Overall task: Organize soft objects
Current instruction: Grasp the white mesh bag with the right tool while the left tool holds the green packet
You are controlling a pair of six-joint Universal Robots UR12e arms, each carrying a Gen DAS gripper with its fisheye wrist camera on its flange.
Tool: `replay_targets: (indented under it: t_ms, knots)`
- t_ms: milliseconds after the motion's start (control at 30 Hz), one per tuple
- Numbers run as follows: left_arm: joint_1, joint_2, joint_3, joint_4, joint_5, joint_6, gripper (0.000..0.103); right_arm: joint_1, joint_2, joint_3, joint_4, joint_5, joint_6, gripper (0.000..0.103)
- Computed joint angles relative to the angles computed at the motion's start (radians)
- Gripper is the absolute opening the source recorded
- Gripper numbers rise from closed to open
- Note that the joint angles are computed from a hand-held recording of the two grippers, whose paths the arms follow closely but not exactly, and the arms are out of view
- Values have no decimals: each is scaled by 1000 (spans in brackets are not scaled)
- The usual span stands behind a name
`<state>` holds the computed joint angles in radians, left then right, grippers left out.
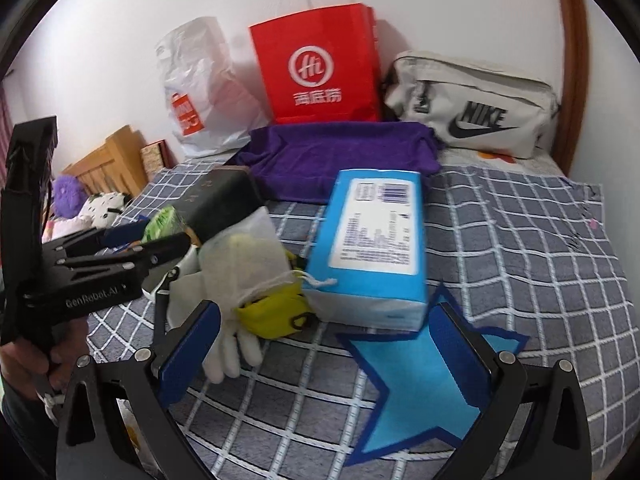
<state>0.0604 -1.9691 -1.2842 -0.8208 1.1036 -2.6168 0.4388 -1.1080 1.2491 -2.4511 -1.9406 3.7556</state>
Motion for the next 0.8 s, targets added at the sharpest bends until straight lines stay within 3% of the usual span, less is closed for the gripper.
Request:
replay_targets:
  t_ms: [100,167,367,600,700,767,800]
  knots:
    - [8,-7,7,43,53,-33,66,-6,25,-36,-5,47,-42,102]
    - [16,-17,23,33,66,-54,66,-12,46,-58,-32,80,-85,102]
    - [39,-43,51,27,75,-99,66,-16,116,-162,16,104,-173,102]
    - [55,-67,76,-17,45,-123,66,-17,194,-290,186,86,-205,102]
    - [59,-72,81,-28,38,-123,66,-14,213,-319,234,80,-214,96]
    - [63,-76,85,-39,27,-126,66,-13,224,-335,256,76,-226,83]
    - [64,-77,86,-42,24,-128,66,-15,223,-334,259,97,-224,69]
